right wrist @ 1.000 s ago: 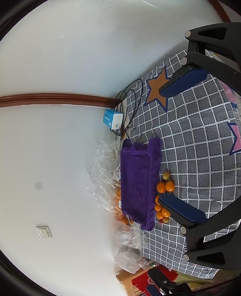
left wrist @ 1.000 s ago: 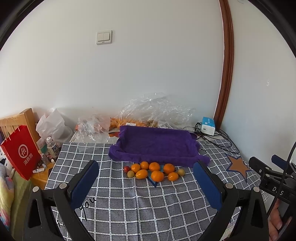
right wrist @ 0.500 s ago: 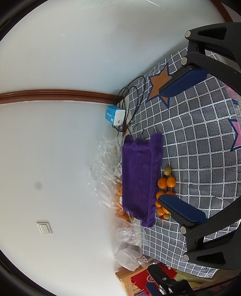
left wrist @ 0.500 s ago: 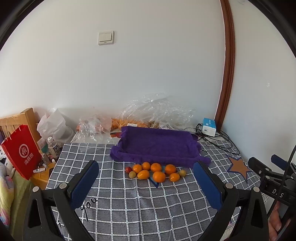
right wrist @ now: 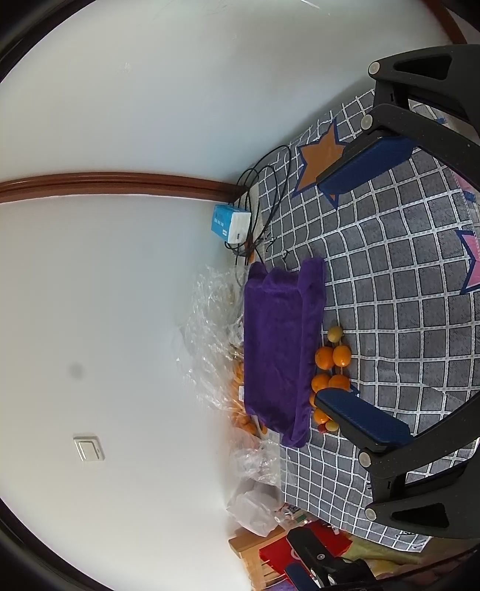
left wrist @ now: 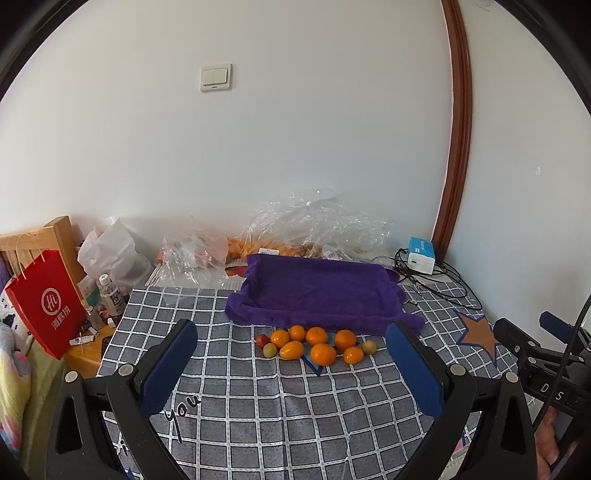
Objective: Organize fruits
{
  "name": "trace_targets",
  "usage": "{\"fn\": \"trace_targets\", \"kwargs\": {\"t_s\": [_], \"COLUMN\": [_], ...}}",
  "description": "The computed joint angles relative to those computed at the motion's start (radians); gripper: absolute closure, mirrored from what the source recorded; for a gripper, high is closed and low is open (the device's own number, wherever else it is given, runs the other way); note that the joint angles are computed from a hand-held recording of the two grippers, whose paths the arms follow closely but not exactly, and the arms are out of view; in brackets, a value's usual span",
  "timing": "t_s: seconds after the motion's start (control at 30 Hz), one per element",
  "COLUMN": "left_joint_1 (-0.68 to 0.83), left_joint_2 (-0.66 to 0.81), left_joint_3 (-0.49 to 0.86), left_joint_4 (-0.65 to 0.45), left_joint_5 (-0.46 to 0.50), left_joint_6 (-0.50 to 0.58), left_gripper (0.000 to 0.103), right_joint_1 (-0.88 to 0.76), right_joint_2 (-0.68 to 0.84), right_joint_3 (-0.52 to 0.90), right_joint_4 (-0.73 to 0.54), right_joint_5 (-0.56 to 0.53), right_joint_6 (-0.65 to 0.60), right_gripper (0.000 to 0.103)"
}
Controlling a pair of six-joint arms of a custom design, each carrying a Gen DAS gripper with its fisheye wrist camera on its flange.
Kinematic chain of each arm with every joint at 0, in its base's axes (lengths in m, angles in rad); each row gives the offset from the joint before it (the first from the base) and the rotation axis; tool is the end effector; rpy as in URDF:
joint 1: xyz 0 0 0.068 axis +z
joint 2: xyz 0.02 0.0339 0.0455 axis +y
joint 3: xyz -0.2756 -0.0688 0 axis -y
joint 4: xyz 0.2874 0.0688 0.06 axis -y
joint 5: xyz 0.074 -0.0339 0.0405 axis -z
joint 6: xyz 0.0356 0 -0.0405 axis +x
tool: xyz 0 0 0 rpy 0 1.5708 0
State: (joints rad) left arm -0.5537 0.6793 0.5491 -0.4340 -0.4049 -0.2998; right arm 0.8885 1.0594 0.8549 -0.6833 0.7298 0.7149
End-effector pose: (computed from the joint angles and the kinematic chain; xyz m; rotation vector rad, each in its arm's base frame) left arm 0.1677 -0.0872 0.2518 0.0301 2.0855 -0.0851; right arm 0.1711 0.1730 0.2762 0.1053 2.1848 -0.0223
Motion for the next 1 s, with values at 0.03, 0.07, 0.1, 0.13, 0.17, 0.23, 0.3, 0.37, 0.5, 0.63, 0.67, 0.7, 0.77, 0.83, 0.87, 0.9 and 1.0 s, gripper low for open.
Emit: {"fn": "trace_targets", "kwargs": {"t_s": [0.03, 0.07, 0.1, 0.13, 0.17, 0.23, 0.3, 0.37, 0.5, 0.63, 0.67, 0.7, 0.77, 0.83, 0.87, 0.9, 1.0], "left_joint_1": [0.001, 0.004, 0.004, 0.006, 0.009, 0.01, 0.012, 0.014, 0.018, 0.016, 0.021, 0.028, 0.039, 0.055, 0.068, 0.08, 0.11], "left_joint_2": [-0.002, -0.002, -0.004, -0.001, 0.004, 0.007, 0.015, 0.016, 0.027, 0.034, 0.039, 0.048, 0.076, 0.089, 0.097, 0.107, 0.147], "left_joint_3": [-0.001, -0.001, -0.002, 0.0, 0.003, 0.004, 0.007, 0.007, 0.006, 0.0, -0.002, -0.003, 0.002, -0.002, -0.004, -0.004, -0.006], "left_joint_4": [0.0, 0.001, -0.001, -0.002, -0.003, -0.002, 0.004, 0.007, 0.018, 0.029, 0.039, 0.048, 0.055, 0.071, 0.083, 0.093, 0.124], "left_joint_5": [0.002, 0.003, 0.003, 0.006, 0.007, 0.007, 0.008, 0.012, 0.014, 0.015, 0.019, 0.025, 0.032, 0.047, 0.062, 0.076, 0.108], "left_joint_6": [0.0, 0.001, 0.001, 0.003, 0.004, 0.006, 0.006, 0.008, 0.015, 0.009, 0.011, 0.014, 0.016, 0.022, 0.026, 0.029, 0.037], "left_gripper": [0.0, 0.0, 0.0, 0.0, 0.0, 0.0, 0.0, 0.0, 0.0, 0.0, 0.0, 0.0, 0.0, 0.0, 0.0, 0.0, 0.0], "right_joint_1": [0.0, 0.0, 0.001, -0.003, -0.003, -0.006, -0.006, -0.007, -0.006, -0.018, -0.021, -0.024, -0.034, -0.041, -0.047, -0.053, -0.08], "right_joint_2": [0.001, 0.003, 0.003, 0.003, 0.004, 0.005, 0.009, 0.013, 0.018, 0.023, 0.024, 0.025, 0.035, 0.051, 0.057, 0.063, 0.082], "right_joint_3": [0.0, 0.0, -0.001, -0.003, -0.003, -0.007, -0.01, -0.012, -0.014, -0.018, -0.021, -0.025, -0.027, -0.023, -0.022, -0.022, -0.024], "right_joint_4": [0.001, 0.002, 0.003, 0.006, 0.007, 0.016, 0.021, 0.024, 0.034, 0.048, 0.057, 0.067, 0.079, 0.086, 0.093, 0.101, 0.128], "right_joint_5": [0.0, 0.0, 0.001, -0.002, -0.003, -0.008, -0.005, -0.005, 0.002, -0.003, -0.004, -0.005, -0.015, -0.02, -0.027, -0.037, -0.077], "right_joint_6": [-0.002, -0.004, -0.005, -0.008, -0.006, -0.009, -0.01, -0.011, -0.016, -0.019, -0.024, -0.03, -0.046, -0.054, -0.061, -0.069, -0.081], "right_gripper": [0.0, 0.0, 0.0, 0.0, 0.0, 0.0, 0.0, 0.0, 0.0, 0.0, 0.0, 0.0, 0.0, 0.0, 0.0, 0.0, 0.0]}}
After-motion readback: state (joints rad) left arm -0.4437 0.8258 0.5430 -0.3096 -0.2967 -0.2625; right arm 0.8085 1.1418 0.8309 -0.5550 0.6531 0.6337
